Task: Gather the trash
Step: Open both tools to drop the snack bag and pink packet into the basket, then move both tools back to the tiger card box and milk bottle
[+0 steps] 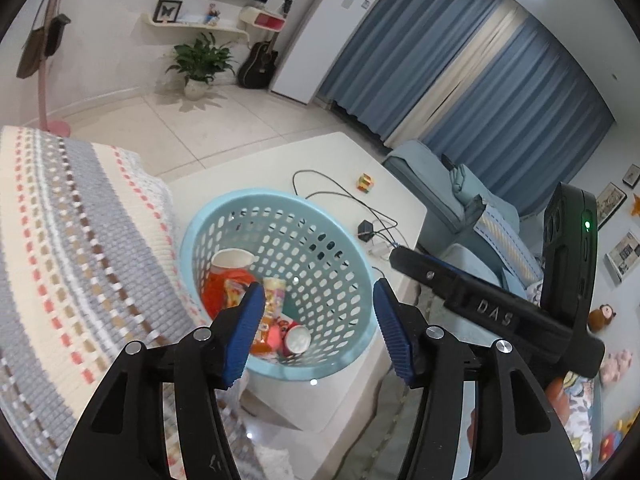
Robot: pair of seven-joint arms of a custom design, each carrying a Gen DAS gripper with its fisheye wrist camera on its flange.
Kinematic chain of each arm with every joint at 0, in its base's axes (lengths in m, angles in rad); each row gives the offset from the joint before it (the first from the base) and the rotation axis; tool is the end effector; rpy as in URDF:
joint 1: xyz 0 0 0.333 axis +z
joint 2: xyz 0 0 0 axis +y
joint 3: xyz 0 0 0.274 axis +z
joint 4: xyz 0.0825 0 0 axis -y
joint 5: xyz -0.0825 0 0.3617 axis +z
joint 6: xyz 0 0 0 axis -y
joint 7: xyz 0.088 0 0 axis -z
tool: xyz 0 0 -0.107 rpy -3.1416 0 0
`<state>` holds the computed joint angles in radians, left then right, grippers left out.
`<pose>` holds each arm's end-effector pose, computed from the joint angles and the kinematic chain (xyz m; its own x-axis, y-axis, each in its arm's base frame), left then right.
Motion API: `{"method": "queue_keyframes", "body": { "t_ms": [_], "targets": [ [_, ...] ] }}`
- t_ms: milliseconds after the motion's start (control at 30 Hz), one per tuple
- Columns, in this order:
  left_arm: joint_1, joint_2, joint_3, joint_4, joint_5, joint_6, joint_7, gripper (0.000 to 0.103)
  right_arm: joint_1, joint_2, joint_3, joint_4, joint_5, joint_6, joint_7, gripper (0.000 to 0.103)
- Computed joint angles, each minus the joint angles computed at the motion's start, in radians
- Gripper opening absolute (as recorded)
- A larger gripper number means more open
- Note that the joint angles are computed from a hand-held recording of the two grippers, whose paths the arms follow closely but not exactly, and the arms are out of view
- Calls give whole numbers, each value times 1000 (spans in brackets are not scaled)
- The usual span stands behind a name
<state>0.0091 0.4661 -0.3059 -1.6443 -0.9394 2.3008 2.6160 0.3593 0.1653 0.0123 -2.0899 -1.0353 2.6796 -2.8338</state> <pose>0.6335 -0.1866 0.3591 -0.6935 -0.5406 0.4763 -0.7013 0.3551 -0.6181 0.5247 0.2330 0.3519 -0.5066 -0.8182 -0.2718 -0.5654 0.5533 -0.6117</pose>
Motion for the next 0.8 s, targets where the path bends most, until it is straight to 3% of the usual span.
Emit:
{"method": "queue_keyframes", "body": {
  "t_ms": [200, 433, 600, 800],
  "targets": [
    [58, -89, 10, -86, -109, -22, 91, 55, 25, 4, 13, 55, -54, -23, 0, 52],
    [100, -200, 74, -180, -244, -27, 203, 55, 71, 61, 19, 183, -97, -34, -35, 52],
    [132, -242, 132, -204, -311, -25, 228, 57, 115, 149, 11, 319, -75, -23, -118, 54],
    [180, -239, 182, -181, -343, 20, 206, 62, 172, 312, -7, 547, 39, -17, -289, 60]
  ]
}}
